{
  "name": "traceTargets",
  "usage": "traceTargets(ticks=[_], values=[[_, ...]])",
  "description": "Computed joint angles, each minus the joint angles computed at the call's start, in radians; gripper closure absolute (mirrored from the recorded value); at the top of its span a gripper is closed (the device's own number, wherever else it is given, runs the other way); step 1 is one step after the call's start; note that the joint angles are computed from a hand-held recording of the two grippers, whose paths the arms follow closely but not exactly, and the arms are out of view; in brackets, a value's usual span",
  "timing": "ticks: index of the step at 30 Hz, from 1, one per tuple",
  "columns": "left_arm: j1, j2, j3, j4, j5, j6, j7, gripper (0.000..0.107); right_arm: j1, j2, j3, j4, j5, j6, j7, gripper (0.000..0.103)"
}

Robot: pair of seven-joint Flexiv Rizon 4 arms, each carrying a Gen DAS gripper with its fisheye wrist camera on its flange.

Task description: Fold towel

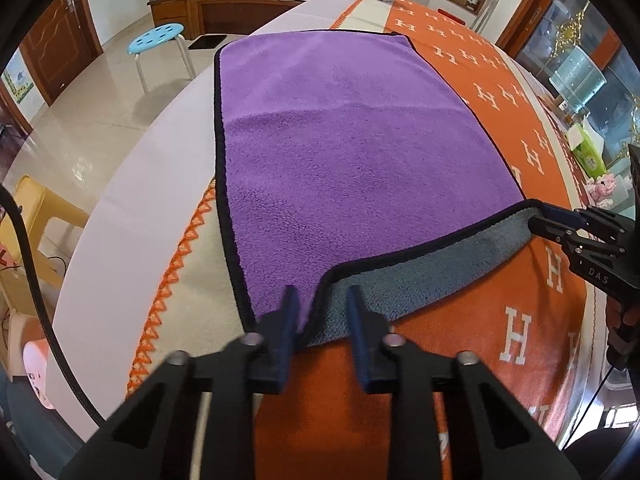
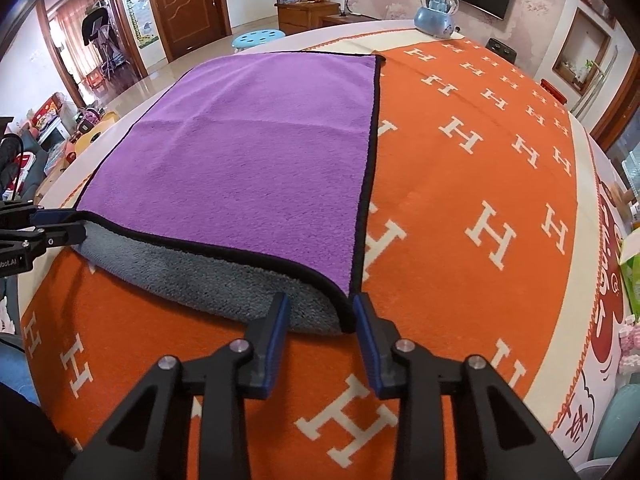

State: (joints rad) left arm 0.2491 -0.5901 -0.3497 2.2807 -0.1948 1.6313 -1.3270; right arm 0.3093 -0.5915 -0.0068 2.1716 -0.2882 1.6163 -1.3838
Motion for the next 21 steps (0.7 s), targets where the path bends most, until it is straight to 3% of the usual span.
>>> traceTargets(ticks=[7, 21], values=[[-0.003, -0.004, 0.008, -0.004, -0.008, 0.000, -0.014, 0.097, 0.034, 0.002, -0.044, 0.006, 0.004, 0.008, 0.018, 0.092], [0.040, -0.004, -0.020, 0.026, 0.043, 0.058, -0.046, 0.101, 0.074, 0.009, -0.084, 0.027, 0.019, 0.050, 0.029, 0.097]])
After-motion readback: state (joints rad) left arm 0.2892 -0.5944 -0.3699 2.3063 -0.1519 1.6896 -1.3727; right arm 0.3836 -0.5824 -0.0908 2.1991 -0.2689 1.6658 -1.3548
